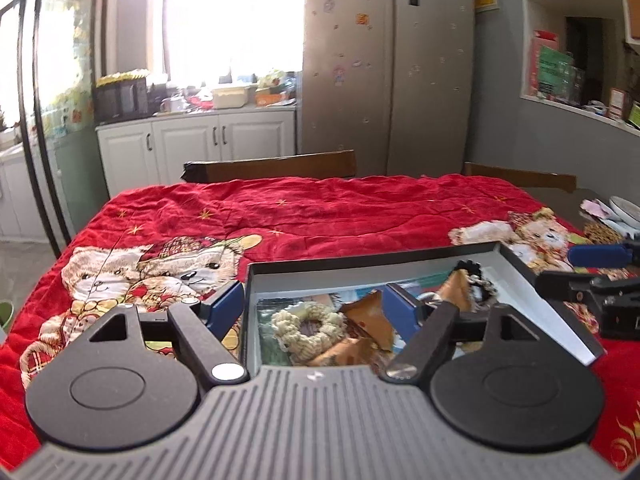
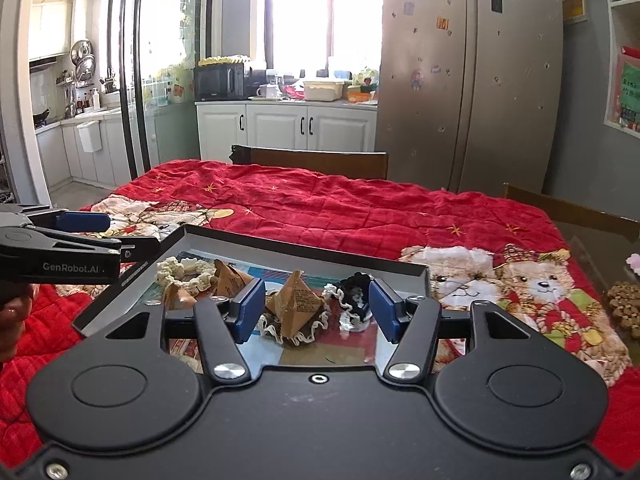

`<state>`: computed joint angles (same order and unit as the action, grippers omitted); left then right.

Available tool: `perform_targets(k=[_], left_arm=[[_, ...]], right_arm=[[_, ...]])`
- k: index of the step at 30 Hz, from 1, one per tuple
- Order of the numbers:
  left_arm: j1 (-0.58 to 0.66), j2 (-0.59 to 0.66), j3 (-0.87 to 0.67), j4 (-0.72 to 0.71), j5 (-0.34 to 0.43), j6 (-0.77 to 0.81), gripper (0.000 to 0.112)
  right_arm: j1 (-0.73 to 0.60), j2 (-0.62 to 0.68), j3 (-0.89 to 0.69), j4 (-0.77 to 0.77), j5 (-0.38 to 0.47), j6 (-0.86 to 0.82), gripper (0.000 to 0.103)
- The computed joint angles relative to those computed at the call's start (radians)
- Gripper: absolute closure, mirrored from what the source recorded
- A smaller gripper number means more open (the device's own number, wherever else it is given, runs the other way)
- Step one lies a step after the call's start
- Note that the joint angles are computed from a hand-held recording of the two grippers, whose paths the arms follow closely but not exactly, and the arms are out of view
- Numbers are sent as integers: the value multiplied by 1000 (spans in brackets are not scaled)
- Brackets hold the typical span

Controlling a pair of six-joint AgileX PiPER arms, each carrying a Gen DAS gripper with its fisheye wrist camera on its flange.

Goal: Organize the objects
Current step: 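Open the left tool to drop the cream scrunchie while the right tool releases its packet, then move the left tool to the blue scrunchie while the right tool grasps the last kraft packet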

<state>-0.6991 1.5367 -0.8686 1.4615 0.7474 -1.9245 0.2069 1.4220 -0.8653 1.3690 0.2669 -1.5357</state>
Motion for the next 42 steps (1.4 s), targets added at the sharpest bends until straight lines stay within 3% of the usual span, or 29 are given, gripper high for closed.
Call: perform_targets(k=[10, 19, 27, 42], left_arm=[[-148, -44, 37, -8, 36, 33, 27], [-237, -54, 60, -18, -14, 43, 27], [-262, -2, 69, -22, -92, -3, 28], [-200, 80, 86, 46, -280, -114, 45]], right_arm=[[-113, -172, 135, -38, 116, -37, 46], [-263, -265, 248, -84, 267, -90, 46], [-374, -268, 355, -91, 395, -213, 46], [-312, -124, 415, 94, 355, -436, 48]])
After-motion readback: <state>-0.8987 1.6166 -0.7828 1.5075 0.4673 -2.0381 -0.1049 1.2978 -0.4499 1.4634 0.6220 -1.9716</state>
